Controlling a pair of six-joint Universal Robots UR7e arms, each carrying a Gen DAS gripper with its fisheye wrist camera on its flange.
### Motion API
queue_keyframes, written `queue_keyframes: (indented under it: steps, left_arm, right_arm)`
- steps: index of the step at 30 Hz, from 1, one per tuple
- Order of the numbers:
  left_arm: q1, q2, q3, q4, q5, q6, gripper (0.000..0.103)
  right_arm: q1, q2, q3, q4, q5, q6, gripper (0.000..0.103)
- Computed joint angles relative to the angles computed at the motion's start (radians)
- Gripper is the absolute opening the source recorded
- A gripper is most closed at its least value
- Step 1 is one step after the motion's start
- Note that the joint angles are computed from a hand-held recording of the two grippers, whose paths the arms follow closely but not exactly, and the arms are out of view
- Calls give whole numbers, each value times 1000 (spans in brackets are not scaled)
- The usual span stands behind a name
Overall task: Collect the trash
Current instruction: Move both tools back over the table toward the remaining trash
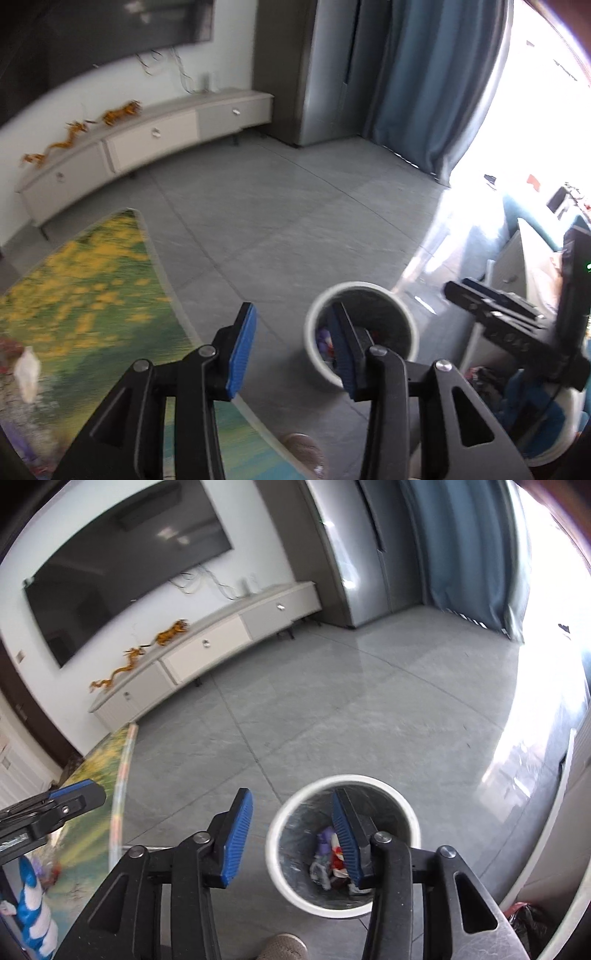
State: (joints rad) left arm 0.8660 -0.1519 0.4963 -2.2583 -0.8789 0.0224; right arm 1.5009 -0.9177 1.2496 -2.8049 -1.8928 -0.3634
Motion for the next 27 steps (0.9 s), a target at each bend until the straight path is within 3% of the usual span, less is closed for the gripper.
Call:
queue_keyframes:
  steps: [4, 9, 18, 27]
  left_arm:
    - [-6, -166, 289, -198, 126, 32, 40]
    - [-10, -308, 514, -423, 249, 120, 48]
    - [-12, -469, 724, -645, 370, 186, 55]
    - [-6, -576, 871, -768, 424, 228, 56]
  right_arm:
    - [48, -3, 34, -36, 11, -41, 46]
    - [109, 2, 69, -65, 40, -82, 48]
    - [199, 34, 82, -70, 61, -150, 53]
    - [258, 75, 77, -49, 51, -188, 54]
